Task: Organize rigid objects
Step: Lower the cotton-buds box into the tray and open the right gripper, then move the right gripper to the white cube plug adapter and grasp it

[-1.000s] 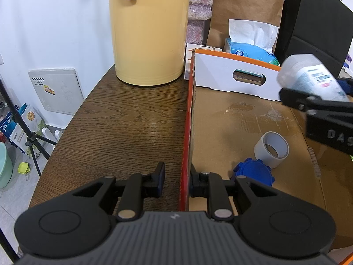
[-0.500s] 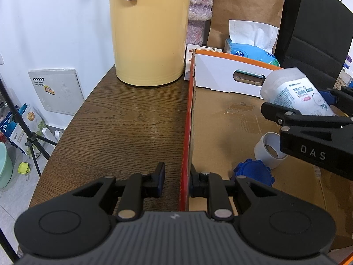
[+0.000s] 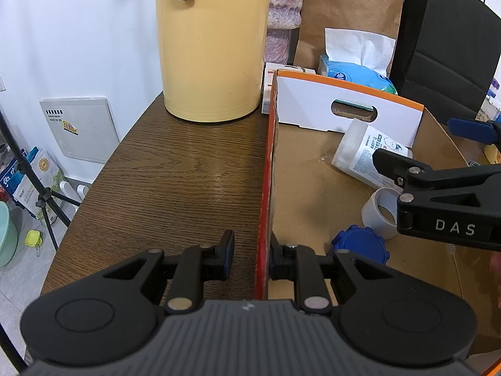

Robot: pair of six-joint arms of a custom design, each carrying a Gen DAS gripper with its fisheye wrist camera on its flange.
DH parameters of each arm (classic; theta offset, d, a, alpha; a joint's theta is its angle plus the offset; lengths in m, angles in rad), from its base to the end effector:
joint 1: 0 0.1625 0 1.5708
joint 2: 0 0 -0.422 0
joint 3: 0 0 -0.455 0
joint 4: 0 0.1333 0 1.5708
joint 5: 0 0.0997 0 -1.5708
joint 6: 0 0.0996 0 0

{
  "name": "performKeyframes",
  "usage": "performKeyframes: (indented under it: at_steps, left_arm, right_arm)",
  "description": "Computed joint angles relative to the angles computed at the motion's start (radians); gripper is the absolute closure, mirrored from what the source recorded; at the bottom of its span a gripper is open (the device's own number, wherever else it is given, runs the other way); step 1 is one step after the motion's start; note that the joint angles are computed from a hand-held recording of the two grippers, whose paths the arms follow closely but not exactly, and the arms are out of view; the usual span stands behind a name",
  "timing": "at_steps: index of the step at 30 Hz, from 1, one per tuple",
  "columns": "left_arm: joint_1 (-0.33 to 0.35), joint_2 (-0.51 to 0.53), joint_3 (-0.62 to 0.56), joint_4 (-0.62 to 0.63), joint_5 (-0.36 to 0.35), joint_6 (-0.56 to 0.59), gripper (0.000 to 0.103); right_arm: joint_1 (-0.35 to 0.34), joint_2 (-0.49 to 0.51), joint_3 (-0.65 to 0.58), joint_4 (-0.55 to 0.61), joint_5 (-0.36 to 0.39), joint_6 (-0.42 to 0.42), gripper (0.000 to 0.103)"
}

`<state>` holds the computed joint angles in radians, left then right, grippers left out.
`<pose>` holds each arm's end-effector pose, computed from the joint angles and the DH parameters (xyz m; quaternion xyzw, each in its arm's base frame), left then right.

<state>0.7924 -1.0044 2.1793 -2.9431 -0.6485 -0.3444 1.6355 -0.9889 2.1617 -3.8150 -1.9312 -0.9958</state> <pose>-0.2077 -0.5135 0.0594 0.1491 0.8797 -0.3104 0.3279 0.1327 -0.5304 0.1385 0.3489 -0.7761 0.3795 0.3632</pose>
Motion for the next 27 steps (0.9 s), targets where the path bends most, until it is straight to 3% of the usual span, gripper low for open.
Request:
performKeyframes:
  at_steps: [14,27]
  left_arm:
    - [0.0,0.0,0.0,0.0,0.0,0.001,0.082]
    - [0.0,0.0,0.001,-0.002,0.001,0.002,0.082]
  right_arm:
    - [-0.002,-0.034,0.035,-0.06,0.011,-0.017,0.0]
    - [-0.071,-0.201,0.169,-0.144,0.09,-0.019,0.0]
